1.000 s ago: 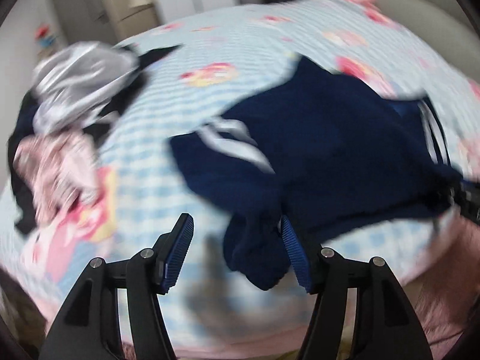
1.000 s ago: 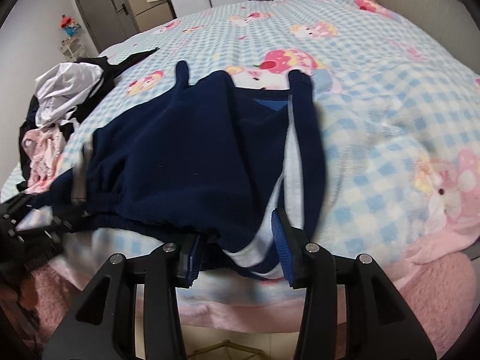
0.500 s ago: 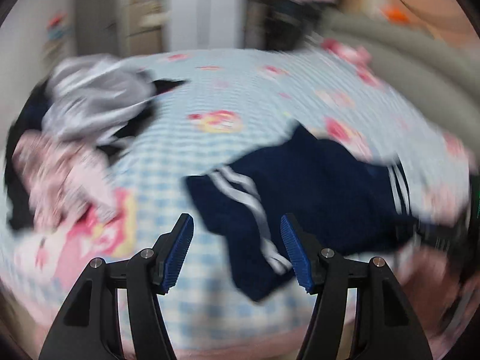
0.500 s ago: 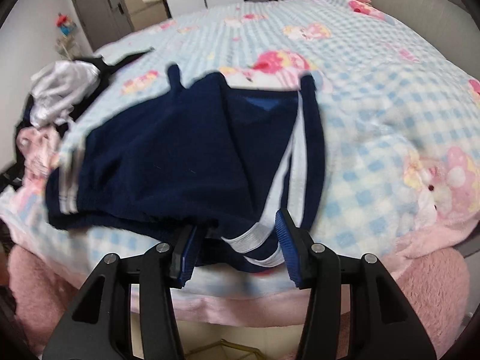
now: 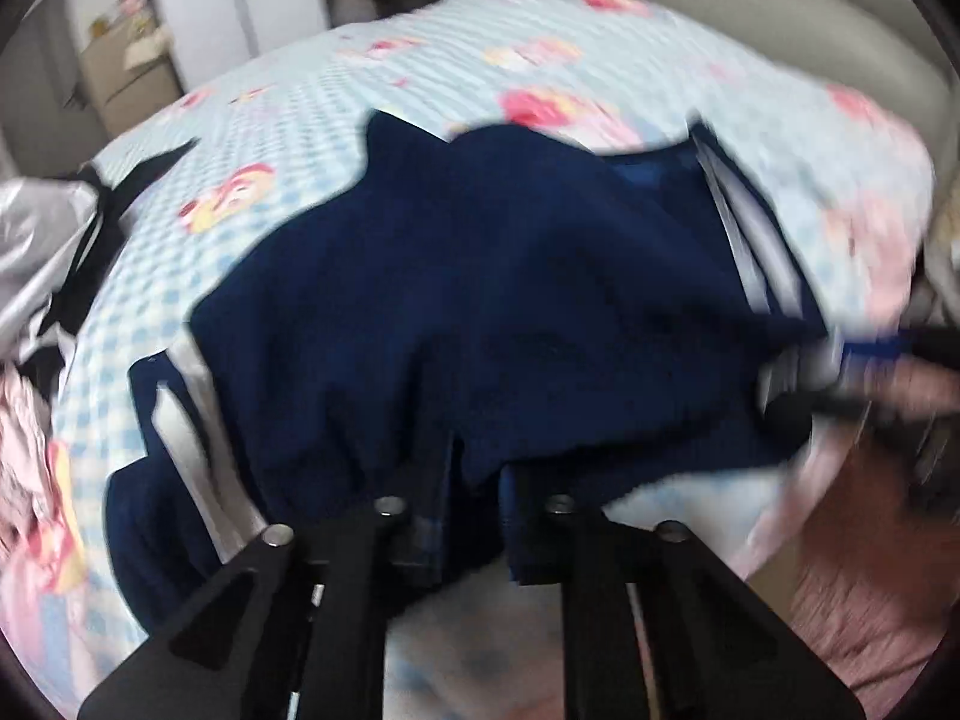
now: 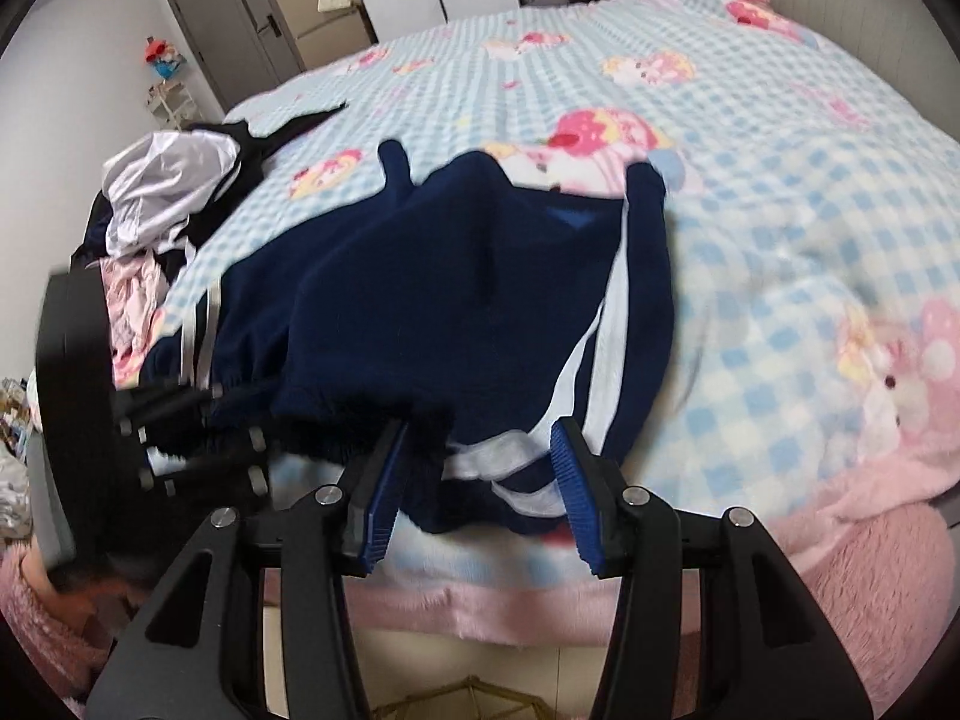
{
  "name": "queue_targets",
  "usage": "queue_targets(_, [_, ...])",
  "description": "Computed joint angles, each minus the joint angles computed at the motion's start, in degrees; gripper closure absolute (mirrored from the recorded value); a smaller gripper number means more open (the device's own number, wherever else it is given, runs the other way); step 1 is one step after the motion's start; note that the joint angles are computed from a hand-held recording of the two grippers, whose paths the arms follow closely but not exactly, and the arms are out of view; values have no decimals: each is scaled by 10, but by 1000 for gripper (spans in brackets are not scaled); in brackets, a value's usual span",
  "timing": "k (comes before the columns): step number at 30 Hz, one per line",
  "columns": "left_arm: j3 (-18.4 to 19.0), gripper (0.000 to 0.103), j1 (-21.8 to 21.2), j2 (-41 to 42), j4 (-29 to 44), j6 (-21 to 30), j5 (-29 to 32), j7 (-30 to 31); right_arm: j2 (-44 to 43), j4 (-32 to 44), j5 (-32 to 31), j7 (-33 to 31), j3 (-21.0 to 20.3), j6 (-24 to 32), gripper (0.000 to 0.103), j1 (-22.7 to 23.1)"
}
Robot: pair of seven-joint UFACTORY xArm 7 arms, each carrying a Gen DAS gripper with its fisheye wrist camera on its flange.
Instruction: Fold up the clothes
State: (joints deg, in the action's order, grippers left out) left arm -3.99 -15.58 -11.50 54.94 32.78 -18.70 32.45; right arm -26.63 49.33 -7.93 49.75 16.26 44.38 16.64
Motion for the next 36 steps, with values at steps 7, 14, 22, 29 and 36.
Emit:
queue_targets(7, [27, 90, 4, -13, 28, -5, -77, -9, 36, 39, -53, 19, 23, 22, 53, -8])
queue_targets(14, [62, 90, 14, -30, 18, 45, -188, 14, 19, 38, -103, 96, 22, 51, 51, -26])
queue_targets(22, [64, 89, 24, -32, 24, 70, -243, 46, 59, 56, 6, -39, 0, -23, 41, 29])
queue_targets(29, [40, 86, 35, -55, -16, 29, -181, 52, 126, 111, -155, 67, 32, 89, 64, 8])
queue_targets(36, [-7, 76, 74, -74, -86, -39, 18, -55, 66, 81, -214, 113, 23, 143, 78, 5])
